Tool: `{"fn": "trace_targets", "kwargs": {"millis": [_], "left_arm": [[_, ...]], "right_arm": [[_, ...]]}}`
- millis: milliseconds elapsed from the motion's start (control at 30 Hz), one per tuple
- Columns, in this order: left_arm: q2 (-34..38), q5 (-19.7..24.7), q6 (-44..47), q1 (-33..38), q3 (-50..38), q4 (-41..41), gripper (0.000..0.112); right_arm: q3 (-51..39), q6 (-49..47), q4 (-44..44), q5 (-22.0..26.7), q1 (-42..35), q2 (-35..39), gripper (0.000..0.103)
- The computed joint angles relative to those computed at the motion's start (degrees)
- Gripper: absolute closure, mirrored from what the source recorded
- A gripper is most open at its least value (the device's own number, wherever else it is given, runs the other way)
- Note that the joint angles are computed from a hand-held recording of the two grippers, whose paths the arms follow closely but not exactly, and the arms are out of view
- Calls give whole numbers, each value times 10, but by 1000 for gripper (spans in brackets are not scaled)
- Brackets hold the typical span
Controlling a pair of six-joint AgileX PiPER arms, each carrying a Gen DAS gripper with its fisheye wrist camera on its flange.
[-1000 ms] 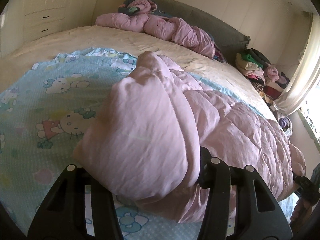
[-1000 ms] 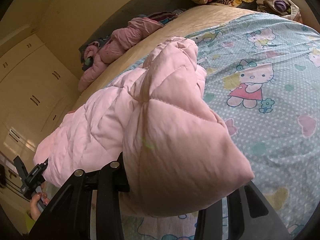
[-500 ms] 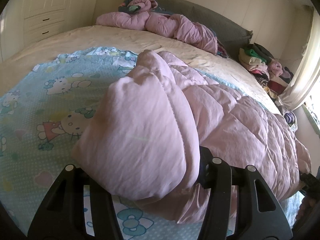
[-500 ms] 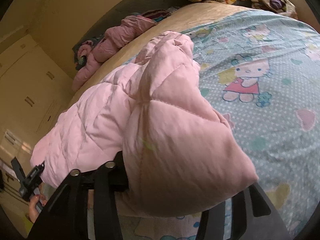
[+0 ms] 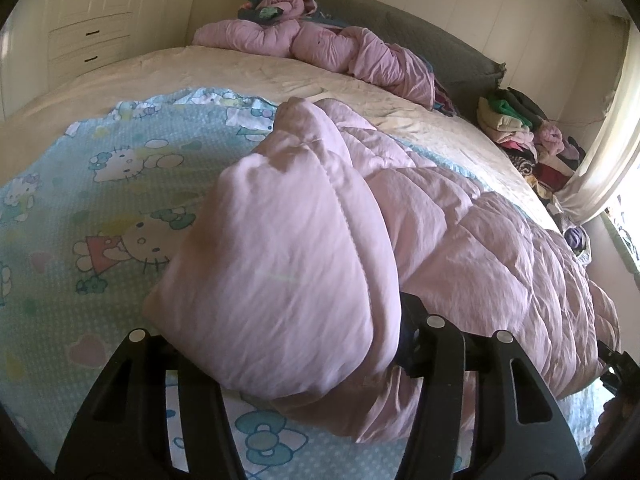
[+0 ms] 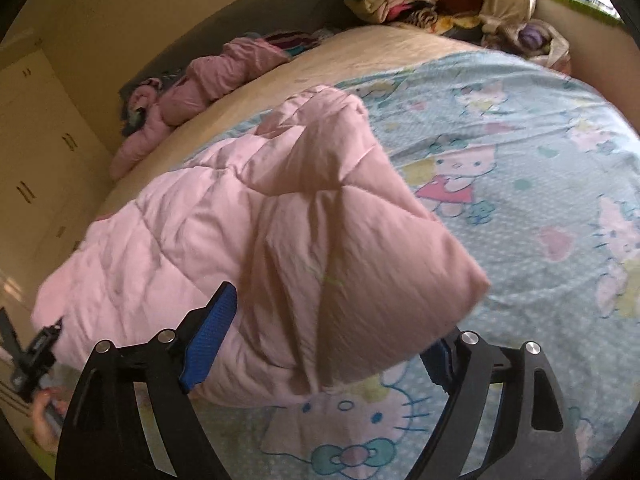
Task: Fold large clothes
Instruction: 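Lay the folded edge down and open both tools, then pull both open tools back from the folded jacket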
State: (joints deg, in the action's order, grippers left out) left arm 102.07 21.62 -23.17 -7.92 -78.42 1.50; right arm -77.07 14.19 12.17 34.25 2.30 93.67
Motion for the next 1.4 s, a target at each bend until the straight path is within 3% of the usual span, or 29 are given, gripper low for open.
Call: {"fn": "trace_targets", "kwargs": {"millis": [233,400,567,767,833,1033,1233,1400], "left_arm": [[-5,8,-15,-2,3,20,58],[-15,13,-53,-9,11,60,47],[-21,22,-84,-16,14,95,40],[-31,45,-163,-35,15,183,19],[-41,52,-200,-43,20,228,19],[-77,77,-293,-65,37,343,19],[-129,73,-304,-74,60,345,19],[-154,104,-285,-98,56,325,19]], "right_arm": [[38,105,-112,-30,14,-31,15],[60,196,-222,-54,23,-59,7],[61,104,-139,-72,16,-69,4],[44,155,-192,-47,36,-63,4],[13,154,-190,6,35,-41,4],[30,127,-167,-15,28,-69,5],[40,81,-128,-21,25,-99,5],[46,48,-108,-18,37,-128,5]]}}
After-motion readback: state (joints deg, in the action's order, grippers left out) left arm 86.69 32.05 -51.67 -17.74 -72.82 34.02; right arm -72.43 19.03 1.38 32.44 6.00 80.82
